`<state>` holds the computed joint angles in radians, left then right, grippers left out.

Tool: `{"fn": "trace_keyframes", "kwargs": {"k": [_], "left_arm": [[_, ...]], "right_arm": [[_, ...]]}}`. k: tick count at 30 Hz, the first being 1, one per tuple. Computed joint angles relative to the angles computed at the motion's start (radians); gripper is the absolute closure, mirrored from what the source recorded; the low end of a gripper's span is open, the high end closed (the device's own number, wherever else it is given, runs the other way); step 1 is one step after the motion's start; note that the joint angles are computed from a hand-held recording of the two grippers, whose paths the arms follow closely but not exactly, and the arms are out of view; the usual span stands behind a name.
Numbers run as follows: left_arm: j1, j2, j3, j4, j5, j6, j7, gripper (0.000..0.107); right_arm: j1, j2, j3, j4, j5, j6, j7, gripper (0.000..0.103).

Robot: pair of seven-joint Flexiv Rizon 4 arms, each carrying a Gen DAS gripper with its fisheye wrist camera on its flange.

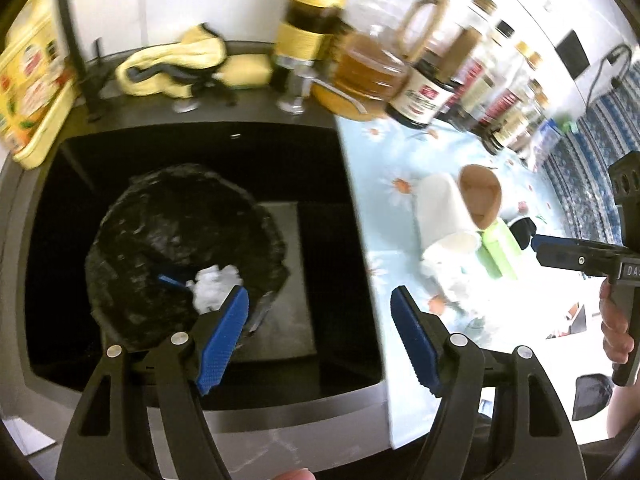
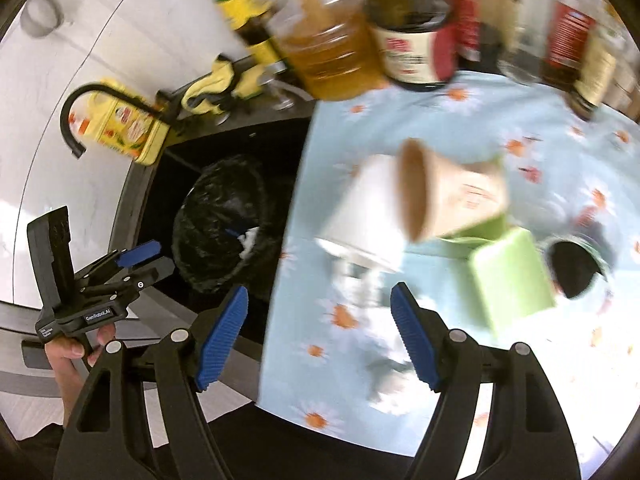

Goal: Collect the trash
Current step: 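Move the left gripper to the white paper cup and grasp it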

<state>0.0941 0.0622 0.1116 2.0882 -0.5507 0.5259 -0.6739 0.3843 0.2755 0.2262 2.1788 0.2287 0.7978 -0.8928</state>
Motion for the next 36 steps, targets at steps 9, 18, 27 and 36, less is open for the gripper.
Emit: {"fn": "trace_keyframes", "kwargs": {"k": [9,18,27,36], "left_arm": [[-0.112,0.021,-0.075,0.006,0.019,0.056,-0.105,0.035],[-0.192,-0.089,-0.137,-0.096,0.216,0.063,-0.262,0.035],[-0.240,-0.180,-0.161,-0.223,0.375,-0.018,-0.404,0.035],[-0.261,-0.261,-0.164,-0.302,0.409,-0.117,-0.501,0.035]], "right_arm": [[-0.049,0.187,-0.057,0.119,0.052,-0.075,-0.084,0.029],[-0.096,0.306,-0.125,0.183,0.081,-0.139,-0.232,0.029],[-0.139,0.365,-0.184,0.213,0.127,-0.181,-0.369,0.029],[-0.166,0.380,-0.227,0.206,0.174,-0.226,-0.492,0.029]]}}
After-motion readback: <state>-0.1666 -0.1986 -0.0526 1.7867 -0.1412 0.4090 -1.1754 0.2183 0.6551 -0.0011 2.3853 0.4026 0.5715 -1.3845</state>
